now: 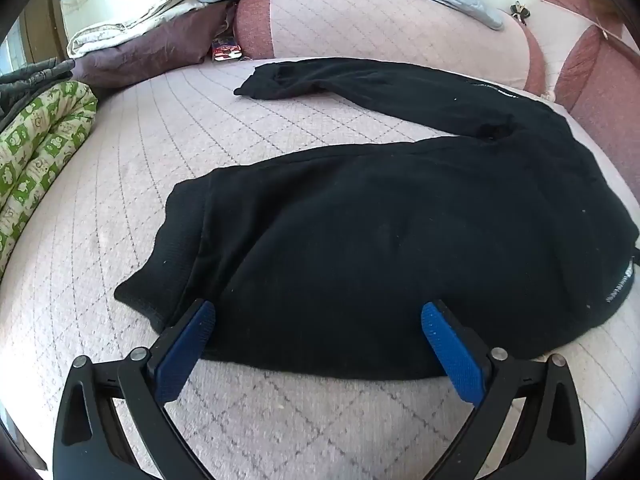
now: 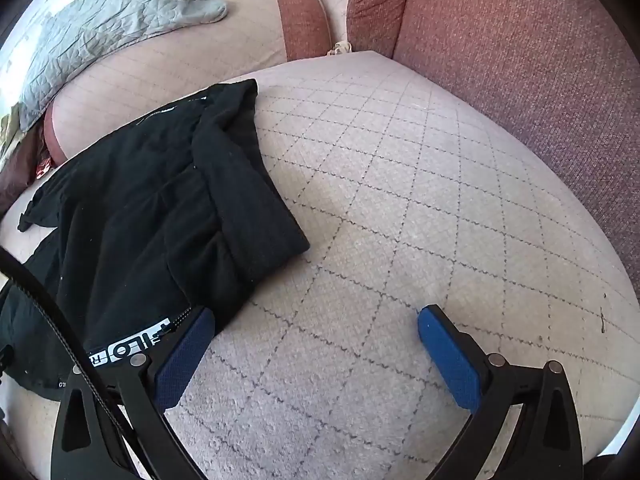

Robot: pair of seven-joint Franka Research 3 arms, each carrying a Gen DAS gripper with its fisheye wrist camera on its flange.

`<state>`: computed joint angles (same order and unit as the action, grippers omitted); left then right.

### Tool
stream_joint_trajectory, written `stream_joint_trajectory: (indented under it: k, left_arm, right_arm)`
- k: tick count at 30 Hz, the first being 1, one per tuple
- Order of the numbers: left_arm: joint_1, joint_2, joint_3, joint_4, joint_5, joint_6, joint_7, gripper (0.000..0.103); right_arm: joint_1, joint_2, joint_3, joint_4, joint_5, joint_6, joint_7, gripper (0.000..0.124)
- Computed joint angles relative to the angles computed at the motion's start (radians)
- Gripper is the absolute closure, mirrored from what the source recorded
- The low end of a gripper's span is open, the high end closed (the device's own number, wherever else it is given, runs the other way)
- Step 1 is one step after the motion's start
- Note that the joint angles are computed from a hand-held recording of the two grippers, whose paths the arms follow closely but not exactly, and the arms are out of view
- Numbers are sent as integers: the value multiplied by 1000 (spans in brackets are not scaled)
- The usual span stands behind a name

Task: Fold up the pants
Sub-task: 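Grasp the black pants' waistband with both grippers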

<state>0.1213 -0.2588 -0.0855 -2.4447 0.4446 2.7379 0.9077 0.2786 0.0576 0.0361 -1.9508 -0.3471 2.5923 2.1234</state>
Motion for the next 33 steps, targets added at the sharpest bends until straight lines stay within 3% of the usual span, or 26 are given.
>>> stream_joint_trajectory:
  k: [3, 5, 6, 9, 11, 14, 17, 19, 21, 23, 24, 26, 27, 28, 29, 30, 33]
  left_arm:
    - [-16, -55, 22, -3, -66, -53, 79, 35]
    - [12, -122, 22, -26, -118, -54, 91, 35]
    - [-3, -175, 52, -38, -166, -101, 137, 34]
    - [-21, -195, 96, -17, -266, -144, 163, 27]
    - [-3, -189, 162, -15, -318, -151, 264, 27]
    - [-13, -100, 205, 55, -382, -200, 313, 27]
    - [30, -142, 199, -49, -406, -45, 369, 27]
    - [36, -118, 201, -65, -483, 29, 428, 26]
    - [29, -96, 202, -55, -504, 46, 458, 24]
    - [-15, -56, 219, -16, -570, 39, 509, 24]
    - [-10, -45, 201, -1, -589, 42, 514, 24]
    - [66, -4, 90, 21, -456, 44, 416, 35]
    - [83, 4, 62, 26, -362, 45, 356, 59]
    - [77, 9, 56, 31, -331, 46, 347, 76]
    - [52, 11, 72, 39, -353, 36, 368, 85]
    - [45, 12, 73, 49, -399, 19, 402, 88]
    - [32, -2, 83, 57, -493, -7, 433, 89]
  right_arm:
    - [1, 14, 2, 32, 23, -40, -27, 21]
    - [7, 9, 3, 62, 22, -108, -40, 30]
    - [7, -13, 4, 49, 28, -103, -52, 42]
    - [-10, -105, 11, -50, 116, -13, -107, 45]
    - [-14, -142, 9, -88, 258, 16, -212, 45]
    - [-10, -129, -6, -71, 544, -4, -377, 46]
    - [-19, -80, -2, -27, 699, -35, -438, 54]
    - [-20, -38, 11, 12, 697, -47, -434, 56]
    - [-8, 3, 23, 51, 616, -35, -389, 56]
    - [-2, 42, 29, 97, 616, -43, -385, 56]
    - [1, 66, 33, 125, 630, -46, -383, 56]
    - [19, 109, 28, 173, 586, -52, -323, 55]
    - [27, 118, 25, 181, 567, -48, -301, 55]
    - [35, 128, 21, 191, 545, -42, -275, 58]
    - [47, 135, 14, 200, 509, -43, -237, 64]
    - [55, 139, 8, 209, 478, -52, -207, 85]
    - [17, 125, 35, 193, 622, -38, -262, 98]
